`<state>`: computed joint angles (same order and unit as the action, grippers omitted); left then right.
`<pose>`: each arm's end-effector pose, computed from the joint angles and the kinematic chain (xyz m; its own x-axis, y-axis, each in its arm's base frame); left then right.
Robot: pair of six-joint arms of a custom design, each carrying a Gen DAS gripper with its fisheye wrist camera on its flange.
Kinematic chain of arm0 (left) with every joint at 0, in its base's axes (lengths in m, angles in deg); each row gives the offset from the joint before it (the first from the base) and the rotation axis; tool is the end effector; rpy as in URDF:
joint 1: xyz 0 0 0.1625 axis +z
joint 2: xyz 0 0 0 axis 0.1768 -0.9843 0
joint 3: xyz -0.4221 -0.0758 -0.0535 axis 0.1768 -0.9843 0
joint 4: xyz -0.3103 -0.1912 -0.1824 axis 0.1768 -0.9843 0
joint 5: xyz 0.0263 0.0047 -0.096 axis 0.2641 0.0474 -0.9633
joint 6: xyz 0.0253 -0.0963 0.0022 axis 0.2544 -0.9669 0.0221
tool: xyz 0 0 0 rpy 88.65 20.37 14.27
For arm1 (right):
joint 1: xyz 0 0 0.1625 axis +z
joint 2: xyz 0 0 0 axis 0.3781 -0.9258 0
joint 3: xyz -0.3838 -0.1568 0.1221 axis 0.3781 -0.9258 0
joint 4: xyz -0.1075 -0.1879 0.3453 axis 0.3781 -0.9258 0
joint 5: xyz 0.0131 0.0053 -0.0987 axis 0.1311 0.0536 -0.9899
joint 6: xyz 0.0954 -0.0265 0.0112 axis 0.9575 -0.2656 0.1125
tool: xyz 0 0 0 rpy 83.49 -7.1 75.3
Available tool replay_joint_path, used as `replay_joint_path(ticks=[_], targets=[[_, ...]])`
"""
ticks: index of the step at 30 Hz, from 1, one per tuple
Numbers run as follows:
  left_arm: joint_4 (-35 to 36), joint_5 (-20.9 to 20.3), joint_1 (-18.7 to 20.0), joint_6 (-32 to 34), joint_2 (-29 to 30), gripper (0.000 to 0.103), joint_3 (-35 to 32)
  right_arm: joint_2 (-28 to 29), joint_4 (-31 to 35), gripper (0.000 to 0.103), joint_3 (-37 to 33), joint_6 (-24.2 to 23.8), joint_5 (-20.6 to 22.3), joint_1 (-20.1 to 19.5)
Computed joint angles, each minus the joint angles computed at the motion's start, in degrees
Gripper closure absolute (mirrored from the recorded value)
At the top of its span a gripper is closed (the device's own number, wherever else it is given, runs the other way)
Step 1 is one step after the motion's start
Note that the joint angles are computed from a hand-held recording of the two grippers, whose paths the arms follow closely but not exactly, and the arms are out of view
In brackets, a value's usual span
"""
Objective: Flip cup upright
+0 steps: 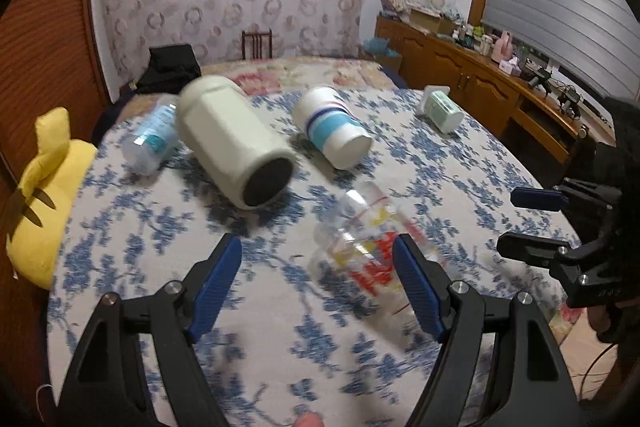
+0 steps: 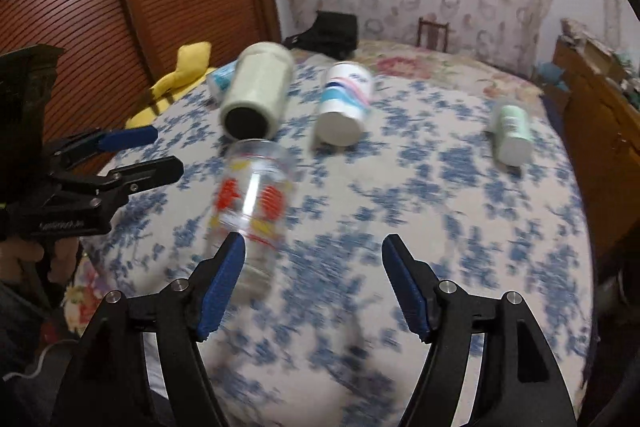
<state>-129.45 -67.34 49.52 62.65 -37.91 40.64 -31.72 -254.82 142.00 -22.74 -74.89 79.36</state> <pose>-0.2763 -0.7981 0.1331 -0.5717 0.7055 -0.4189 0.8152 0.5461 -0.1930 0.2077 -0.6509 0.2223 -0.7623 0.0173 0.6470 -0.4337 0.7282 -0.5306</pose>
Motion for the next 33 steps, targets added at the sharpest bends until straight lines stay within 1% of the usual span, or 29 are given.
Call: replay_joint_path(ticks=[2,6,9,13,16,21,26,29,33], targets=[[2.7,-0.1,-0.2,-1.7,0.7,0.025,-1.5,-1.0,-1.6,0.03,1.6,0.2,-0.1,-0.5],[7.3,-0.2,-0.6,-5.7,2.2,0.025,-4.3,-3.2,-3.9,0.03,4.6,1.6,1.1,-2.0],[10.0,-0.4,-0.7,-7.8,3.4,0.025,-6.4,-4.0,-5.0,0.03,5.7,1.9,1.6,-2.7],[12.4,1.2,-1.1,-8.6,4.9,0.025,-8.0,-4.3,-5.9,0.03,6.4,2.1,1.6,-3.3],[13.7,0.2,-0.9,-9.4,5.2,0.025,-8.7,-4.0,-7.3,0.027,6.5,1.7,0.6,-3.3],[16.8,-1.8,-0.3,-11.7,6.1,0.025,-10.7,-4.0,-7.5,0.026,6.6,1.3,0.5,-3.4],[21.2,-4.6,0.6,-14.6,7.3,0.025,-14.2,-3.9,-7.7,0.026,6.4,1.1,0.5,-3.1],[25.3,-7.4,1.4,-17.4,8.7,0.025,-17.8,-3.7,-7.4,0.026,6.1,1.1,0.6,-3.1],[28.9,-8.8,1.7,-18.8,10.7,0.025,-21.3,-3.5,-7.1,0.026,5.8,1.3,0.4,-3.1]])
